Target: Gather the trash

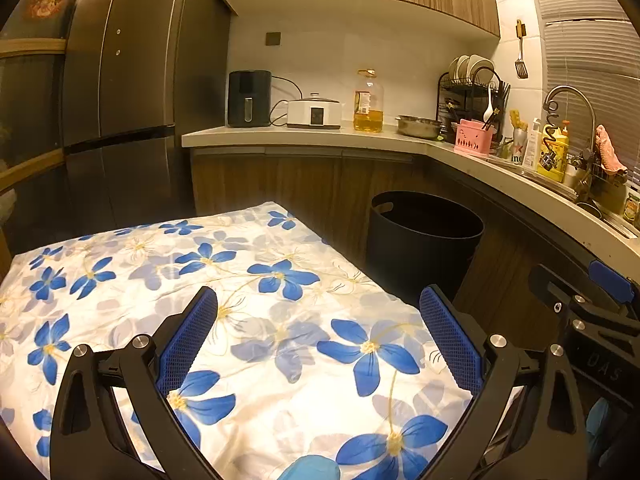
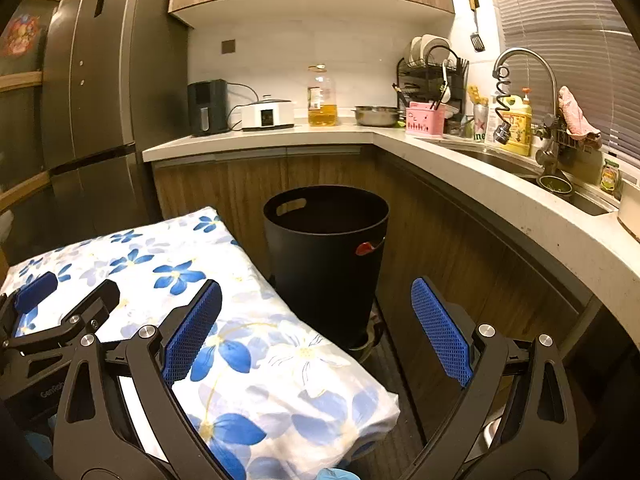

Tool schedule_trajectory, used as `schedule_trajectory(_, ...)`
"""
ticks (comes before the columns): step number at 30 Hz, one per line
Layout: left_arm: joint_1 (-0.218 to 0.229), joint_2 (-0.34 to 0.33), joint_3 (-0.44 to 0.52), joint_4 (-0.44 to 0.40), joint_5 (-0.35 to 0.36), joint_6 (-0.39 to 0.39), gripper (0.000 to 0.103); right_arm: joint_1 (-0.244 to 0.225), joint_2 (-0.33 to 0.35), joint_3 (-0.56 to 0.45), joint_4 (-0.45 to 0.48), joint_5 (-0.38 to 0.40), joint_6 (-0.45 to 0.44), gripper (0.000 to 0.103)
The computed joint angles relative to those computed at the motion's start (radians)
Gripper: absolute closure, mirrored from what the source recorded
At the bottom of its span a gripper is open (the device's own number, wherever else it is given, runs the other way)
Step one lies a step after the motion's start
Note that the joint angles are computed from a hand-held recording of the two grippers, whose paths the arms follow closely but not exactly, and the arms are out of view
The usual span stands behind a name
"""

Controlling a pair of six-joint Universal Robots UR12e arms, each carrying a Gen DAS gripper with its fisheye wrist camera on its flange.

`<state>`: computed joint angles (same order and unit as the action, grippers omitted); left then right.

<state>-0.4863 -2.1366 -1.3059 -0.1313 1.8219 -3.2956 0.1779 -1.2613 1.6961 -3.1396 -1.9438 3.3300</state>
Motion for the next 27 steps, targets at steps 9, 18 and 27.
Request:
schedule_trajectory(9,0.0,0.028,-0.045,0.023,0.009,-0.009,0.006,0.019,-0.011,0.015,-0.031,-0.012,-0.015,0.009)
schedule_trajectory(18,0.003,0.048,-0.076,0.049,0.022,-0.022,0.006,0.03,-0.015,0.019,-0.045,-0.02,-0.027,0.009)
schedule_trajectory(27,0.007,0.058,-0.087,0.053,0.031,-0.037,0.006,0.037,-0.018,0.021,-0.06,-0.016,-0.039,0.009)
